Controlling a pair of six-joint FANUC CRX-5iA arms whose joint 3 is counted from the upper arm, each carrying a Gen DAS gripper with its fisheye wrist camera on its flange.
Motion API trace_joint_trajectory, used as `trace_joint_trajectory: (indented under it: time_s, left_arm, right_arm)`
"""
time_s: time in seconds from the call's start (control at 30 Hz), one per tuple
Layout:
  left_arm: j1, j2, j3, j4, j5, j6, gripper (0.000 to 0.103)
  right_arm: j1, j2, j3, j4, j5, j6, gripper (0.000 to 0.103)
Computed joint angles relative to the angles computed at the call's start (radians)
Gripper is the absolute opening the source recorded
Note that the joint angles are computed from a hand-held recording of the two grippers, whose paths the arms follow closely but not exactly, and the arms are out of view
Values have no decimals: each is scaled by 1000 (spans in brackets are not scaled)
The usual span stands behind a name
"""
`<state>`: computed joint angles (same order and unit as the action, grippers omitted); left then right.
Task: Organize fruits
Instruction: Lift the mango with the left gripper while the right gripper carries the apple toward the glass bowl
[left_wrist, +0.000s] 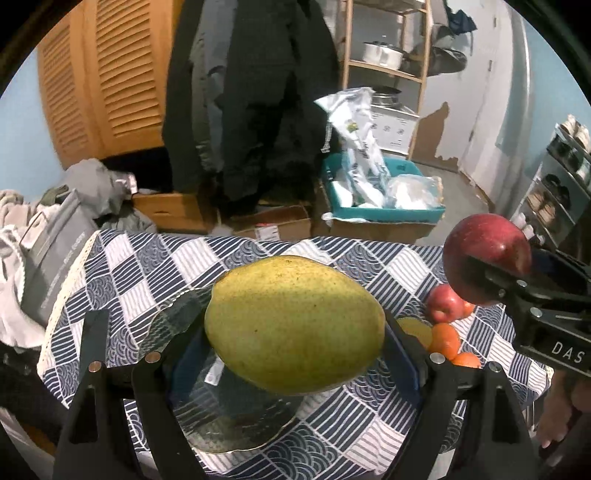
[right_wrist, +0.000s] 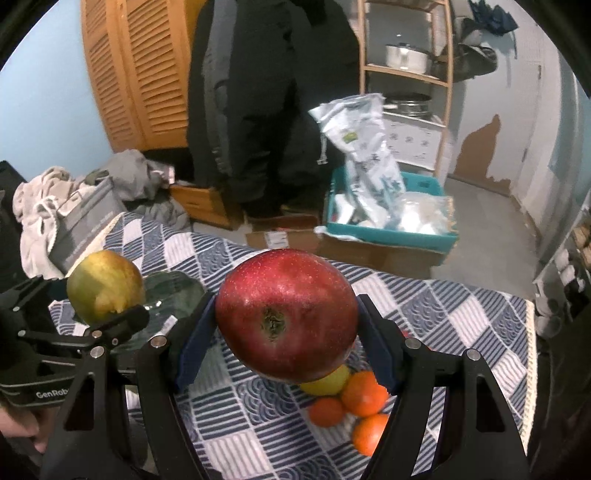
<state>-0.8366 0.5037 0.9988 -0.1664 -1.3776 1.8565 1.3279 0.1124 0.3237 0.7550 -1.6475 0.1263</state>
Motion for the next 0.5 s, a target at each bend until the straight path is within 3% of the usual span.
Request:
trace_joint_trajectory:
  time_s: [0.5]
  left_arm:
    - [83,-57,-135,-28,-9,58,87]
  right_arm:
    - [-101,129,131,-126,146,120,74]
